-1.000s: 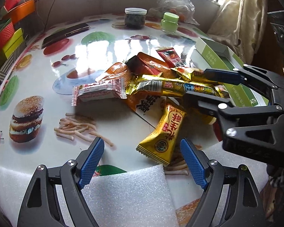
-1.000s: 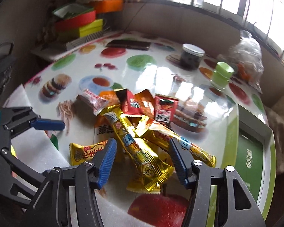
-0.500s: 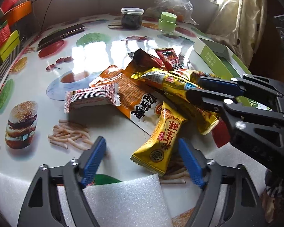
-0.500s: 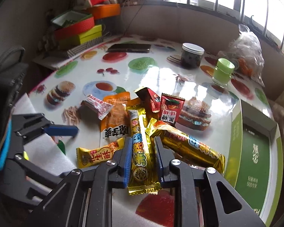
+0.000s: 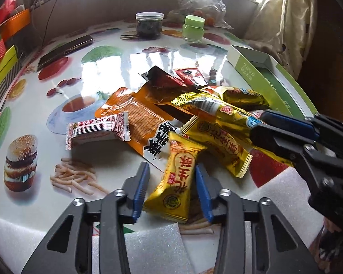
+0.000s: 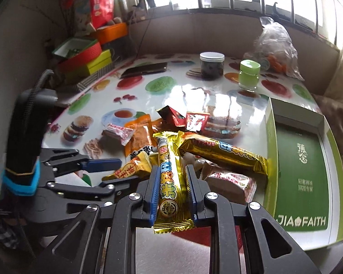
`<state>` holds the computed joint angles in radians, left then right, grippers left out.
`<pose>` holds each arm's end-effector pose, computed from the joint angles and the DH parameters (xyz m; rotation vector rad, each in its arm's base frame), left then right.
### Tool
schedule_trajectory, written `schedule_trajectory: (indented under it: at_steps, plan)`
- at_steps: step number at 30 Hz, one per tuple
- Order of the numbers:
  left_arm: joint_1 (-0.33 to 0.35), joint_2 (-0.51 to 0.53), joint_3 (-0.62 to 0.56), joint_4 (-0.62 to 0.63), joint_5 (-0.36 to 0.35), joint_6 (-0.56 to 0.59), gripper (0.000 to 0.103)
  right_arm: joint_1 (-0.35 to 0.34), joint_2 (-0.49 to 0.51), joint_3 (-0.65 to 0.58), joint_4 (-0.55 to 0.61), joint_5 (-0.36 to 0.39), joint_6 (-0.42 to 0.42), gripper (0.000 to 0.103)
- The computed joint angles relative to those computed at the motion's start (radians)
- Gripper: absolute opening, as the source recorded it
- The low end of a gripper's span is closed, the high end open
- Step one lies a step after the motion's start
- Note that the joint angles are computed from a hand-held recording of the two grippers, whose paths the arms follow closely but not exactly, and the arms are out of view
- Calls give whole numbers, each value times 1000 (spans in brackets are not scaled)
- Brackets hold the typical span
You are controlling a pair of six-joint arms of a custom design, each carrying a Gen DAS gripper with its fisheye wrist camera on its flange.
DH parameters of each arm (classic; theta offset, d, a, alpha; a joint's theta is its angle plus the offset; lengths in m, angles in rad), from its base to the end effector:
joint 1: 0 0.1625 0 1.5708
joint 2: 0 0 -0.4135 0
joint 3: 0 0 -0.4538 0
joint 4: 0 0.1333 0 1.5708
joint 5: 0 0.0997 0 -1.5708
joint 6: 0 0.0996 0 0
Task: Organize snacks
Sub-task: 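Grasp a yellow square peanut candy with the left gripper while the right lifts the stick snack, then carry both held snacks over the green box with both grippers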
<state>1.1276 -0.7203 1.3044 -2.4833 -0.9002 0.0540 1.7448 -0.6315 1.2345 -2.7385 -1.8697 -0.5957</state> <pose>-0.1705 -0.8144 0.1433 0.4727 2.4459 -0.5719 0.2483 -0.8120 0.1222 0.8904 -2.5075 0.6703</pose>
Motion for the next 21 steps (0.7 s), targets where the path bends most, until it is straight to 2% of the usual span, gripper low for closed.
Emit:
schedule_trajectory:
  at_steps: [1, 13, 21]
  plan:
    - [0, 0, -1, 1, -3, -2, 27, -1, -3, 5, -5, 2, 6, 21]
    - [-3, -13, 5, -2, -16, -32, 22, -12, -48, 75, -53, 44, 67, 21]
    - [-11, -38, 26, -29, -12, -36, 22, -46, -104, 127, -13, 199, 174, 21]
